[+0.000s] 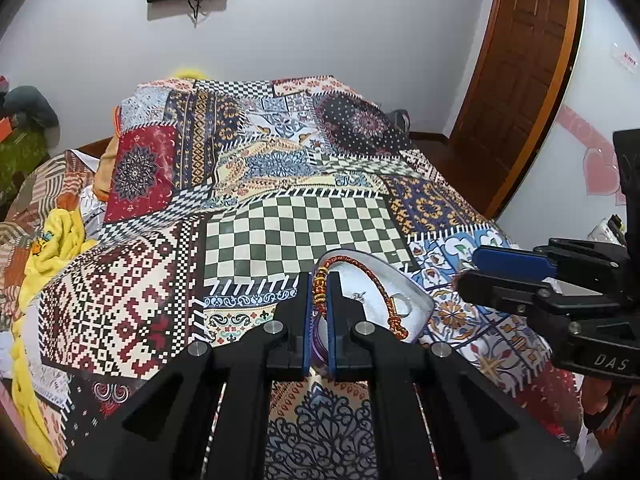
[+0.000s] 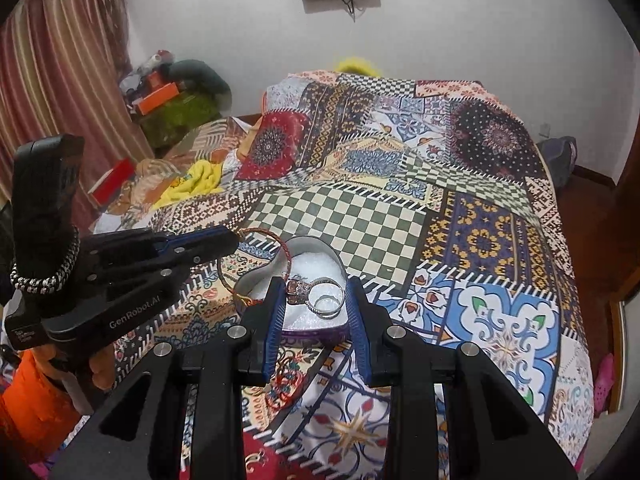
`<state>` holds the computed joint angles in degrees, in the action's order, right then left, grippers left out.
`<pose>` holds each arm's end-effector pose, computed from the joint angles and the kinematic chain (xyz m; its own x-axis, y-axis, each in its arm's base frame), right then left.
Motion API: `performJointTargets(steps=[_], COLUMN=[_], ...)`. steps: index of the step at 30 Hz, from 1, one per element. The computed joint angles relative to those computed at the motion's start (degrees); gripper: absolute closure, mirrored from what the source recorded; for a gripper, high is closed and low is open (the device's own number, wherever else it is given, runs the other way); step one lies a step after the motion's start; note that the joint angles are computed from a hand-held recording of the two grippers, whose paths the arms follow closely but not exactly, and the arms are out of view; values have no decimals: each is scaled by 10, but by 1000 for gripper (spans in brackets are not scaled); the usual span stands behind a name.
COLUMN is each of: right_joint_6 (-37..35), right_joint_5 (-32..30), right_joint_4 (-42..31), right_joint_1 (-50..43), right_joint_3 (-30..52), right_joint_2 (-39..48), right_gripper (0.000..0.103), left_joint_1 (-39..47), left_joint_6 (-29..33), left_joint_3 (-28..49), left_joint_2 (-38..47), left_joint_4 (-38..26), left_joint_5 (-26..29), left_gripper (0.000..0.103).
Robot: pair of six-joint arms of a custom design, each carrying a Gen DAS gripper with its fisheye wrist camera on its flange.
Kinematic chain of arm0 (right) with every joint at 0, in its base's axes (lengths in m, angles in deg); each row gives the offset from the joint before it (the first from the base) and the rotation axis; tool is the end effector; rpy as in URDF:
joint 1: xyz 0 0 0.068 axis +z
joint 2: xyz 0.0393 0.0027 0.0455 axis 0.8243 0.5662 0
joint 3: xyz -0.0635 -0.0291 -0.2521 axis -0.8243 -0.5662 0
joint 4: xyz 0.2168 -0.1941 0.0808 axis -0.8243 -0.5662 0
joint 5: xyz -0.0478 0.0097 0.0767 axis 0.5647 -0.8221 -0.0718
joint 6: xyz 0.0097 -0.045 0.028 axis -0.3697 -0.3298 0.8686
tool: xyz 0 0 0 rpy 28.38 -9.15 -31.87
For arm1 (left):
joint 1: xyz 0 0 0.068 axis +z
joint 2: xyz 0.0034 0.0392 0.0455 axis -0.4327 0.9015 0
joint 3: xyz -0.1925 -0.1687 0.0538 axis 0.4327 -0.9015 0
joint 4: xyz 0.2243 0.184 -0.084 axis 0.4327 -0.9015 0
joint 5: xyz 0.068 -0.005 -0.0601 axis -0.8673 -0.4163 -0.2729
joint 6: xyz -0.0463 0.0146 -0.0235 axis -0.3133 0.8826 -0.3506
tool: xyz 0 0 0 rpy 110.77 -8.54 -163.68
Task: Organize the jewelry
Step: 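Lower the bracelet into the tin with the left tool while the right tool releases the ring inside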
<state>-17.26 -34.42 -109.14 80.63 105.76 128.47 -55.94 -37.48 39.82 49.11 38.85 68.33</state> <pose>0.1781 0.0869 0.1664 -0.7226 -0.1517 -0.6744 -0.3599 0.9155 0.1797 0.2090 -0.1219 0.1298 -0.6935 0.1760 -0.6987 0.3715 0.9182 -0.1374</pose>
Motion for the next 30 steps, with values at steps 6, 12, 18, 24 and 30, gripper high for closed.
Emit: performJointTargets(steps=[6, 12, 18, 24, 30], right_joint_6=[-13, -23, -35, -44, -51], right_joint_5=[-28, -38, -31, -33, -29], right_joint_4=[43, 61, 73, 75, 72], right_joint_1=[-9, -1, 11, 10, 13], right_joint_3=[18, 32, 47, 61, 68], right_joint_2=[92, 142, 188, 226, 242], right_gripper=[75, 75, 75, 75, 75], left_joint_1=[9, 11, 5, 13, 12], left_joint_6=[12, 17, 25, 26, 30], left_joint_3=[13, 19, 19, 17, 5], left_joint_2=[61, 89, 93, 87, 54], left_joint_4=[32, 49, 53, 47, 31], left_joint_5=[14, 25, 27, 32, 30], left_gripper=[98, 98, 98, 98, 98])
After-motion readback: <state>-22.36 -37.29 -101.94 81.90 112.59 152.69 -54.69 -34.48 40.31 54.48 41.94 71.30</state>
